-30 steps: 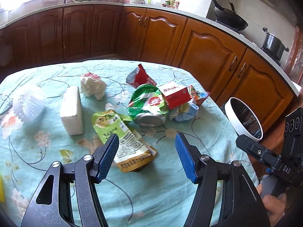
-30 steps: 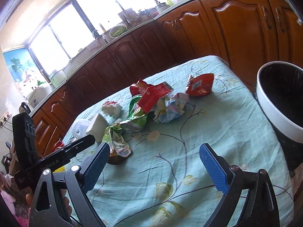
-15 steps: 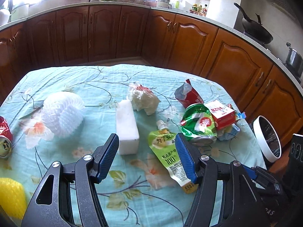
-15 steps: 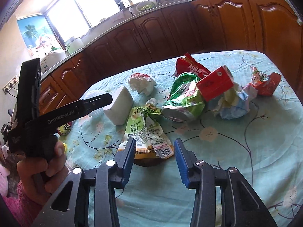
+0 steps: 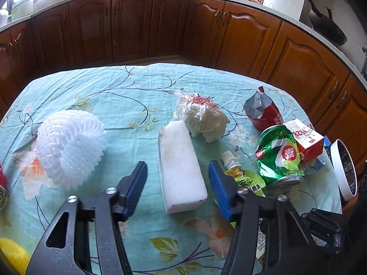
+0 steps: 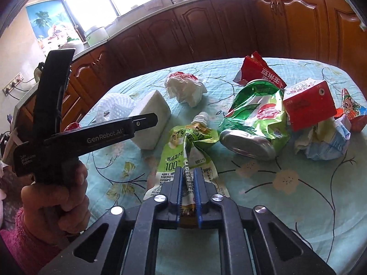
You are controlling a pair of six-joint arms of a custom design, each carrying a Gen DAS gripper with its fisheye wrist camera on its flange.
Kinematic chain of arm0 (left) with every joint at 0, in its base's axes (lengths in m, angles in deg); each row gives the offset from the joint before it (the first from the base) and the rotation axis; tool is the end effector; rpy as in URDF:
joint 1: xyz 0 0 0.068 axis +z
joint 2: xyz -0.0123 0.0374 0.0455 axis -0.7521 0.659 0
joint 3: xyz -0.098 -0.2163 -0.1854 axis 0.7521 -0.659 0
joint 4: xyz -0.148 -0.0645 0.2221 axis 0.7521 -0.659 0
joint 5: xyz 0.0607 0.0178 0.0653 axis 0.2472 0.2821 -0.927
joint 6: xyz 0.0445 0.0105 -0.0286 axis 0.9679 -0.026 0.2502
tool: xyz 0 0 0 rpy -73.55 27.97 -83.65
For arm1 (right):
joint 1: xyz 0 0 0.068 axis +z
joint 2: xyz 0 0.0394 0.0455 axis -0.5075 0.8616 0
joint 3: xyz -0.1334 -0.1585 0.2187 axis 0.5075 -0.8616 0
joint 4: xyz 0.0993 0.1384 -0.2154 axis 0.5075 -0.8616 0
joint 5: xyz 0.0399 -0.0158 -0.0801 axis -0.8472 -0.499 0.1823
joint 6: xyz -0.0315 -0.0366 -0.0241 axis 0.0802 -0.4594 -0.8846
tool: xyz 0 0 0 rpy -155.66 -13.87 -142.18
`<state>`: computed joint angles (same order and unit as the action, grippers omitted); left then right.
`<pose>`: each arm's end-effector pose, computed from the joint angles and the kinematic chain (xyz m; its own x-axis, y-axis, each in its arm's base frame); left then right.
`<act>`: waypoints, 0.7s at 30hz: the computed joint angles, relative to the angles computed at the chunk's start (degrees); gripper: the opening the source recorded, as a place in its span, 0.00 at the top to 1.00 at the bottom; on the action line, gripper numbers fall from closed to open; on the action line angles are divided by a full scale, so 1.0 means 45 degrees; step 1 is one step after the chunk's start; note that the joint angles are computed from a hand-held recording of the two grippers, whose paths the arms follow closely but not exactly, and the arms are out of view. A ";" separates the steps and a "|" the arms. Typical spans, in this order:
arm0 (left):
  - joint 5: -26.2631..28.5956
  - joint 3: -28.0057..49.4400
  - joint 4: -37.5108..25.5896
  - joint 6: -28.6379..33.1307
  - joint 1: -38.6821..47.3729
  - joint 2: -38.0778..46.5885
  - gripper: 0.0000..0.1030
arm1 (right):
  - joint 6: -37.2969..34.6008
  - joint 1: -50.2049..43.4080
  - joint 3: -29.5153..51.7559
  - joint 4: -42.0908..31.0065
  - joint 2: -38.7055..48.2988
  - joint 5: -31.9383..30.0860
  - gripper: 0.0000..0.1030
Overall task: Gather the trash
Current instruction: 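Grasp the white foam block with the left gripper while the right grasps the green spouted pouch, then carry the foam block and pouch over the bin and open both grippers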
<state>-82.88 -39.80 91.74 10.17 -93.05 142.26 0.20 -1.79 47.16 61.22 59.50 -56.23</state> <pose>0.2021 -0.1687 0.0761 -0.6443 -0.4334 -0.6301 -0.4543 0.8797 -0.1406 0.2373 0.1505 0.0670 -0.5889 -0.4546 -0.6683 -0.7756 0.5503 0.3092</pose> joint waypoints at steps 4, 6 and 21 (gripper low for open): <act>-0.0342 -0.0166 -0.0041 -0.0495 -0.0661 0.0000 0.72 | -0.0380 -0.0980 -0.0664 -0.0217 -0.0641 -0.0788 0.96; -0.0592 -0.0185 -0.0270 -0.0852 -0.1227 -0.0232 0.72 | -0.0705 -0.1627 -0.1027 -0.0376 -0.0961 -0.1144 0.96; -0.1471 0.2309 -0.1396 -0.0274 -0.4003 -0.0297 0.73 | -0.5168 -0.7831 -0.2355 -0.5030 -0.4006 -0.4040 0.96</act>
<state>-89.50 -29.41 85.46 8.93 -111.06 140.93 -23.06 -37.03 36.56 38.58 41.47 -74.41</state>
